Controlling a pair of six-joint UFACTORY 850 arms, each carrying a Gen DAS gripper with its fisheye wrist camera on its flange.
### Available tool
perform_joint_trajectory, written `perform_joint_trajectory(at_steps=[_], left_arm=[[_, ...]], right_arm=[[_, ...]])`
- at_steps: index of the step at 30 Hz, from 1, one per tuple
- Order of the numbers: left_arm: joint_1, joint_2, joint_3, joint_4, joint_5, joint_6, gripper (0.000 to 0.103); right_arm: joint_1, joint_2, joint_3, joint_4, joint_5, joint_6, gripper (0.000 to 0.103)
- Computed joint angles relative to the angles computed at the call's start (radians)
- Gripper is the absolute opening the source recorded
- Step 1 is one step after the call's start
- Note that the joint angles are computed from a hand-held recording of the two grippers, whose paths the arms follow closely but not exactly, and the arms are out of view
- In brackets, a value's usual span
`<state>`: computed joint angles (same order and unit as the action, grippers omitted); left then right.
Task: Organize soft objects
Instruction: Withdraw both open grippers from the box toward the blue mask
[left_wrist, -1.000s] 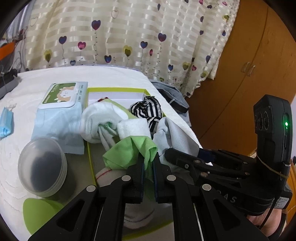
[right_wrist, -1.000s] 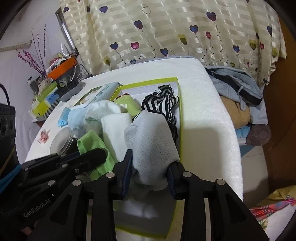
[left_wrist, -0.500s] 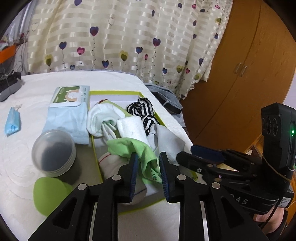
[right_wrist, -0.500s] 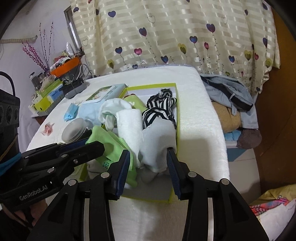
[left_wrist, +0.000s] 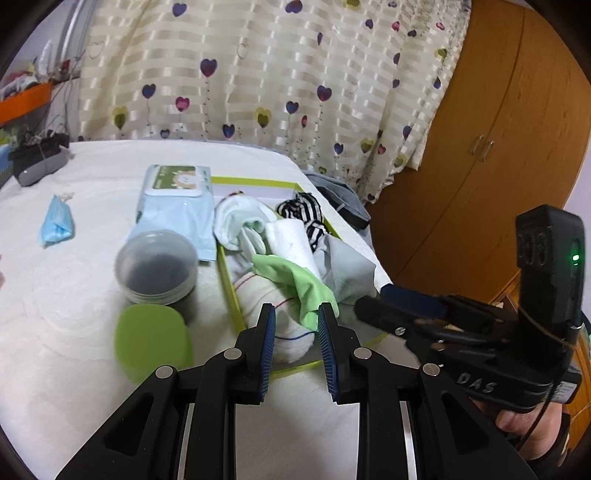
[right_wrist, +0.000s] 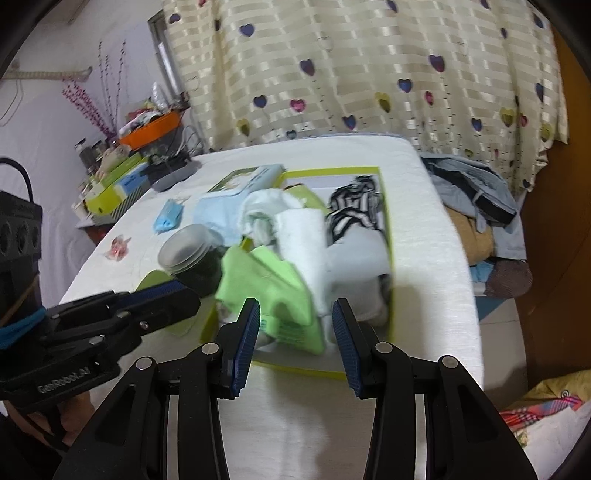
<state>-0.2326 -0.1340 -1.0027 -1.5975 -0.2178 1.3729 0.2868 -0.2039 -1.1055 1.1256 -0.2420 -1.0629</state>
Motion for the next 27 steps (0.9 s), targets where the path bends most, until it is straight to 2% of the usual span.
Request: perform_joint_trajectory(at_steps=[10,17,22,27], left_arm=[[0.011,0.082,0.065,-0.158,0.004,0.166,0.022],[0.024,0.146,0.117,-0.28,0.014,0.291,0.022],[0.041,0.178,0.144,-0.312,0.027,0.315,0.022],[0.063,0.2,0.165,-0.334,0.029,0.331,0.022]], right_arm=[[0.043,0.057,0.034,-0.083,0.057,0.094,0.042],[0.084,0.101,0.057,-0.281,0.115,0.3,0.042],[0.113,0.111,0.057,-0.505,0.13,0.52,0.042],[0.137,0.116,0.056,-0.595,0.134,0.597,0.042]])
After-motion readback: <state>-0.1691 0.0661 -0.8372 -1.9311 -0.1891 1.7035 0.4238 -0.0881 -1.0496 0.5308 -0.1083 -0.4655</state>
